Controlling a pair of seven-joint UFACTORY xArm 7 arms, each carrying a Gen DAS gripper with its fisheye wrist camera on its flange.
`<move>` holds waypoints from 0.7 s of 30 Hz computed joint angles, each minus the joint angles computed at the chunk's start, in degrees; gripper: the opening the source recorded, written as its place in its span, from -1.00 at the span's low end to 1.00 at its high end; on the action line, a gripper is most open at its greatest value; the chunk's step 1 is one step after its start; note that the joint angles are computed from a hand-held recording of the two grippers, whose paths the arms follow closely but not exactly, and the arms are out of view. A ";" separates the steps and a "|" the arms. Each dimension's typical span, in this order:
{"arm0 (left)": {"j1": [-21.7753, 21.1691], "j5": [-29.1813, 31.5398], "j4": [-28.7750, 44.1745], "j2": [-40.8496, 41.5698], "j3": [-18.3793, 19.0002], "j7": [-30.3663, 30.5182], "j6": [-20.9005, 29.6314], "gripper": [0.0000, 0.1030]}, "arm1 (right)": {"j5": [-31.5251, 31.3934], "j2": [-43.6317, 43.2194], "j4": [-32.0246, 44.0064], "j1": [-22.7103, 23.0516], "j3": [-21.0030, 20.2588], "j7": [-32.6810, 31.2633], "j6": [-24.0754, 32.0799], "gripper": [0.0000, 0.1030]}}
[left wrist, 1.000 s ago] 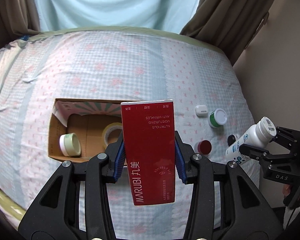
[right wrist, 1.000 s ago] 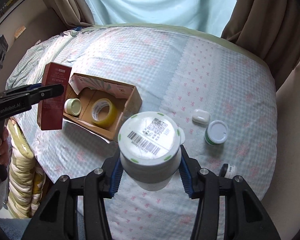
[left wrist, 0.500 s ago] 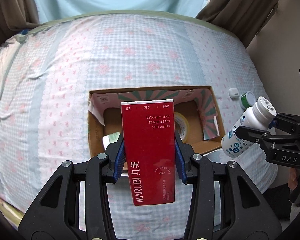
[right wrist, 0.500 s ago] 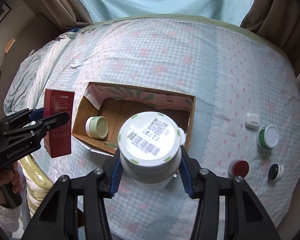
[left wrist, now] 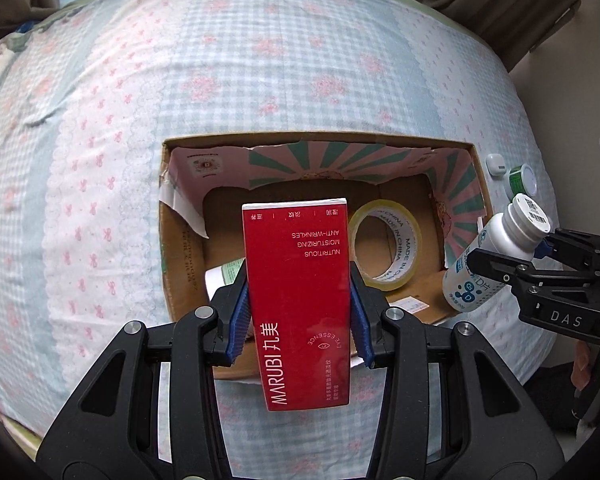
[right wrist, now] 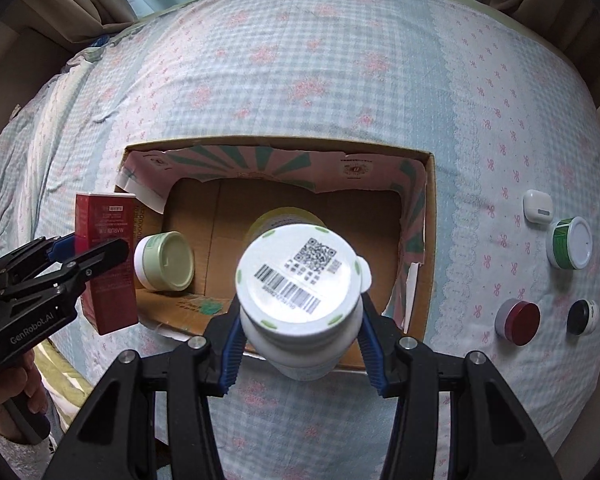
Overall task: Organize rigid objects
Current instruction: 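Carry the red box and pill bottle into the cardboard box and release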
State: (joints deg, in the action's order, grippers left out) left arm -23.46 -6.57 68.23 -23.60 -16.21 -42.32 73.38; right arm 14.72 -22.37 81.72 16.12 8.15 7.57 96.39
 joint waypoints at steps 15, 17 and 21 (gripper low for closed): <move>-2.10 -0.49 0.33 8.40 0.46 3.36 -4.34 -0.24 | -2.90 1.30 -4.36 -0.80 -0.03 1.55 -1.97 -0.10; -2.19 0.20 1.22 9.08 0.34 2.81 -2.71 -0.24 | -2.33 1.55 -4.40 -0.80 -0.14 1.77 -1.90 -0.10; -2.31 0.49 0.65 7.87 0.41 1.22 -2.53 0.97 | -0.90 0.60 -5.88 -1.19 -0.55 3.47 -3.78 0.03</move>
